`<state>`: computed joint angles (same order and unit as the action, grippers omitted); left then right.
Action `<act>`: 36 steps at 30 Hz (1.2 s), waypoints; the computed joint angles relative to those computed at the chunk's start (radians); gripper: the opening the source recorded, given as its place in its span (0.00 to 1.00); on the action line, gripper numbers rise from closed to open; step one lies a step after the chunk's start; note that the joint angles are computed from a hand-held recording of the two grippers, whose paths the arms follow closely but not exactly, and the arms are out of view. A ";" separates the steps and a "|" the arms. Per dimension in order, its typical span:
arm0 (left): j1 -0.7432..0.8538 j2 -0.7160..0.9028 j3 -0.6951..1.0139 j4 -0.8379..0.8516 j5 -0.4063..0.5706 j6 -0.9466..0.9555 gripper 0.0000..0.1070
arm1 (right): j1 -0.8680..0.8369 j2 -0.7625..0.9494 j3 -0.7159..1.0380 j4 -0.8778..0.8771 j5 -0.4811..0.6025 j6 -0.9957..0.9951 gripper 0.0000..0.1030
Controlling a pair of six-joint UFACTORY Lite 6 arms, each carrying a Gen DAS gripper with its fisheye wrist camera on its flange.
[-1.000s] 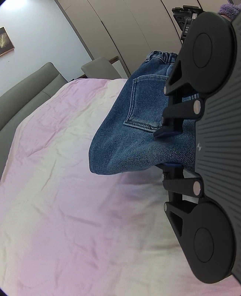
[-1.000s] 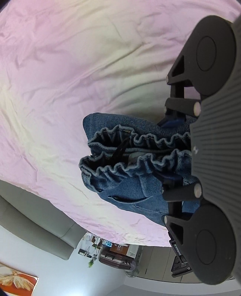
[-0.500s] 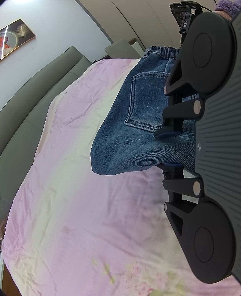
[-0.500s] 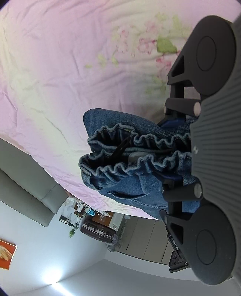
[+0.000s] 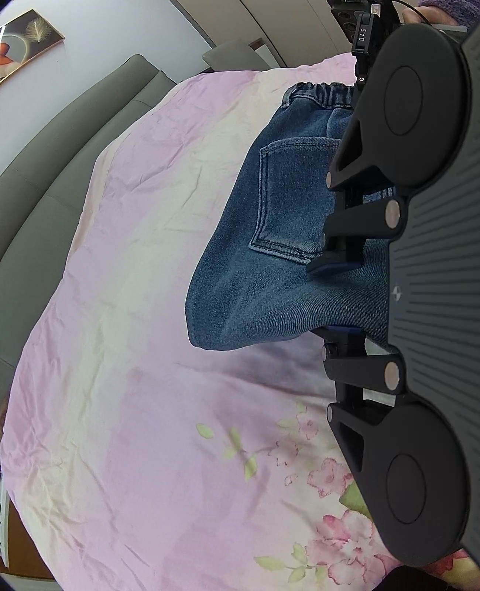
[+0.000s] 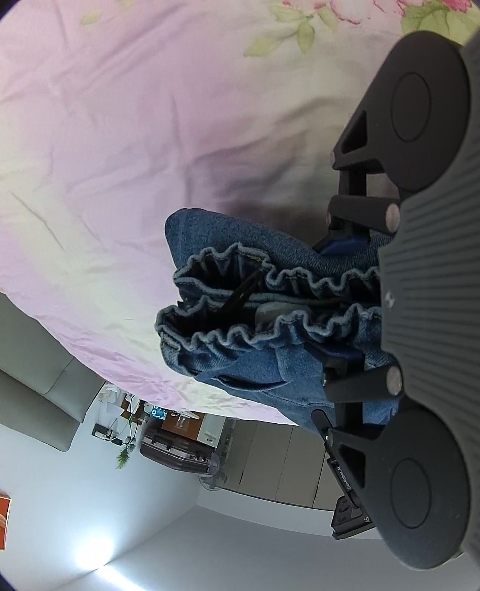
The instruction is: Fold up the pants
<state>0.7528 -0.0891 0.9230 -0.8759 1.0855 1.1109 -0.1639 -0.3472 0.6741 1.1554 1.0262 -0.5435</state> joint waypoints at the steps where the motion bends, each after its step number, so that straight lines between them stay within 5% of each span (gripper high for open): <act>1: 0.003 0.018 -0.012 -0.004 -0.014 0.021 0.26 | 0.033 0.019 -0.005 0.012 -0.034 -0.003 0.43; 12: 0.004 0.080 -0.149 -0.019 -0.175 0.227 0.30 | 0.214 0.269 0.001 0.095 -0.249 -0.081 0.43; 19: -0.004 -0.085 -0.140 0.102 -0.164 0.095 0.38 | 0.230 0.159 0.025 -0.093 -0.244 0.037 0.54; 26: 0.088 -0.315 -0.128 0.223 0.029 0.200 0.38 | 0.364 -0.099 0.083 -0.454 -0.293 0.261 0.56; 28: 0.088 -0.397 -0.168 0.262 0.030 0.242 0.38 | 0.431 -0.155 0.101 -0.549 -0.306 0.326 0.52; 33: 0.097 -0.522 -0.305 0.303 -0.032 0.284 0.38 | 0.724 -0.271 0.058 -0.967 -0.422 0.661 0.22; 36: 0.150 -0.479 -0.331 0.279 -0.045 0.307 0.37 | 0.808 -0.300 -0.032 -1.065 -0.454 0.788 0.16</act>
<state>0.9031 -0.5686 0.5924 -0.5964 1.0401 1.4175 0.6441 -0.6471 0.6417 0.0901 0.5723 0.2440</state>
